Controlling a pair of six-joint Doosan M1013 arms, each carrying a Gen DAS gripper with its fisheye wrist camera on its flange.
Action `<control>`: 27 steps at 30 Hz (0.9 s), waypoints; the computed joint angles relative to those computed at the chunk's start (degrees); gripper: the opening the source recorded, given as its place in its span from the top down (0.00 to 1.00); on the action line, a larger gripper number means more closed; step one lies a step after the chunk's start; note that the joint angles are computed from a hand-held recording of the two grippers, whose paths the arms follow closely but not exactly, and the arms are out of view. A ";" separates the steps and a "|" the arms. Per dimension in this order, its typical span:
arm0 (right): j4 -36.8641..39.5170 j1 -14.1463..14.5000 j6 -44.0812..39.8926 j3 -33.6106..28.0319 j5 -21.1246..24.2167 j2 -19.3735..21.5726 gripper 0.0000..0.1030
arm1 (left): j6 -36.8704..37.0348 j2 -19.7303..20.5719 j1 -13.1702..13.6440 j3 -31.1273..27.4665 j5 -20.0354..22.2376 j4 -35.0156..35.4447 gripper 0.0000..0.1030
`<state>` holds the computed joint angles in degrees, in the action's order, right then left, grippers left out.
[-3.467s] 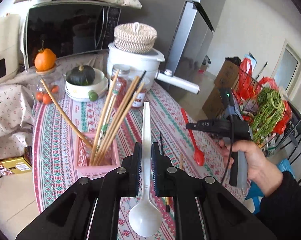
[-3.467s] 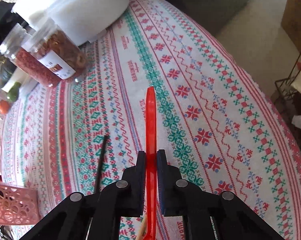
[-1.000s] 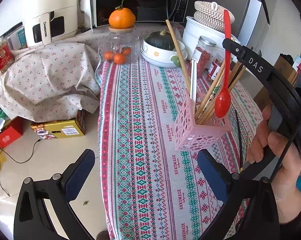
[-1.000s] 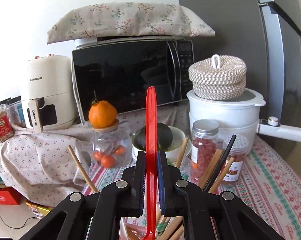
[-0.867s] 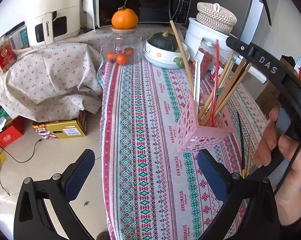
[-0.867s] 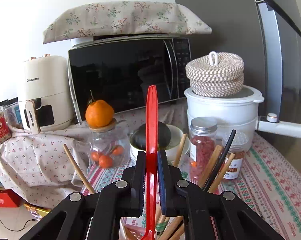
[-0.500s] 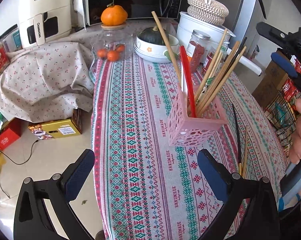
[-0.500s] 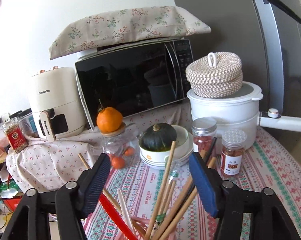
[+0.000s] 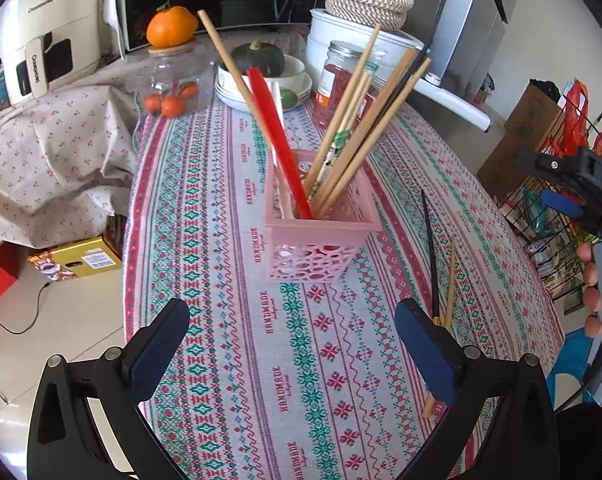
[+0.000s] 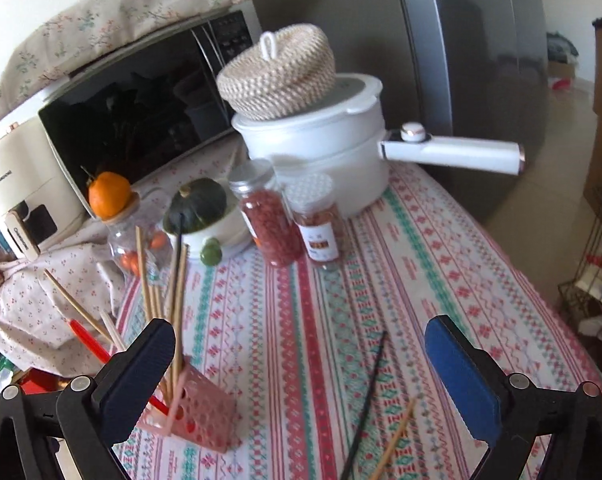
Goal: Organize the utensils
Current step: 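Grasp the last bamboo chopstick with right while left grasps the black chopstick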
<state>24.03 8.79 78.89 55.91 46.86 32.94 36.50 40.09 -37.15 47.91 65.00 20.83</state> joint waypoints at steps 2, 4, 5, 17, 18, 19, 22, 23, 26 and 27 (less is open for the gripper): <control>-2.24 -0.51 2.06 -1.95 4.94 1.23 0.00 | 1.85 1.30 -0.26 -2.12 1.45 -0.82 0.00; -3.91 -0.95 3.12 -3.22 9.06 2.27 0.00 | 3.49 2.30 -0.38 -3.72 2.32 -2.05 0.00; -4.72 -1.12 3.58 -3.82 10.88 2.81 0.01 | 4.16 2.78 -0.38 -4.48 2.58 -2.87 0.00; -12.85 -1.68 8.67 -11.95 33.70 11.04 0.01 | 8.54 6.77 0.41 -9.83 8.22 -10.55 0.00; -13.40 -1.57 8.35 -12.01 34.20 11.29 0.01 | 8.66 6.83 0.42 -9.88 8.31 -10.73 0.00; -14.01 -1.44 8.01 -11.99 34.48 11.45 0.01 | 8.82 6.85 0.44 -9.90 8.40 -10.91 0.00; -15.70 -1.09 7.48 -11.90 34.92 11.82 0.01 | 9.45 7.02 0.52 -10.03 8.83 -11.28 0.00; -15.91 -1.04 7.44 -11.80 35.05 11.90 0.01 | 9.66 7.05 0.59 -10.00 8.89 -11.41 0.00; -16.30 -0.74 7.64 -12.03 35.81 12.38 0.01 | 9.72 7.08 0.57 -10.00 8.75 -11.45 0.00; -16.53 -0.58 7.53 -11.90 35.92 12.43 0.01 | 9.72 7.01 0.57 -9.89 8.55 -11.54 0.00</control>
